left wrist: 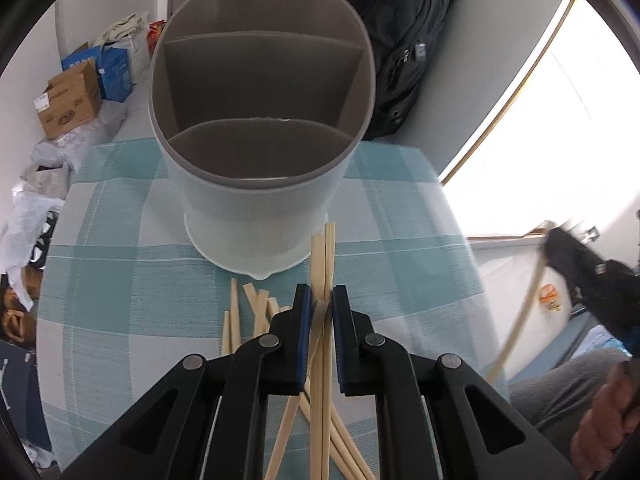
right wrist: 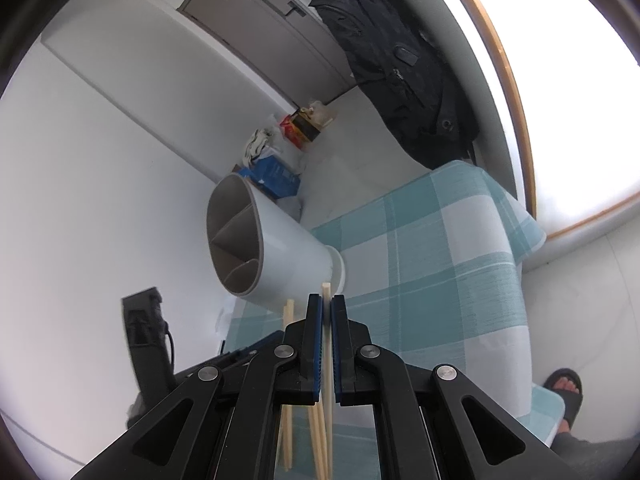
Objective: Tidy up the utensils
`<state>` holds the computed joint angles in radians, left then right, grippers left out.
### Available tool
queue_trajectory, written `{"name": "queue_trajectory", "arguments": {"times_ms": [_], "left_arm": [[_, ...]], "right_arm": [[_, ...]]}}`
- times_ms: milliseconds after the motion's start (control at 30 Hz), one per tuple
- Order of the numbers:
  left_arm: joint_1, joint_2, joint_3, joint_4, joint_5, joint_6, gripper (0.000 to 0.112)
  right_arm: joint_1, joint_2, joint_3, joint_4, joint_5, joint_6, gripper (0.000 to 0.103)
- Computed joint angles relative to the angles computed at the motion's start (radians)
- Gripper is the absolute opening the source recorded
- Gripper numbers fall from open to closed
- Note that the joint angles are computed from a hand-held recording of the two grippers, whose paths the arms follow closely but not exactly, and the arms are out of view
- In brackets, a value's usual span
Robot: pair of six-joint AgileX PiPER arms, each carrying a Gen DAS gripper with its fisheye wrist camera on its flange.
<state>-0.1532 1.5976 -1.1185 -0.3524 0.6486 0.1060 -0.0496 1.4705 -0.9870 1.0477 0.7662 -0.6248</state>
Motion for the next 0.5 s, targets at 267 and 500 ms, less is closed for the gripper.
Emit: {"name": "queue_trajectory", "arguments": {"times_ms": [267,500], "left_arm": [[0.024,0.054,-0.035,-0.166,0.054,0.119,0.007],[0.091,0.036,-0.023,-0.241,0.100,0.199,0.007]], "right_arm": [[0.029,0.001,0.004,-0.019,-0.025,0.023,0.004],[0.052,0.006,0.001,-0.041,-0.045,0.042,0.004]]}}
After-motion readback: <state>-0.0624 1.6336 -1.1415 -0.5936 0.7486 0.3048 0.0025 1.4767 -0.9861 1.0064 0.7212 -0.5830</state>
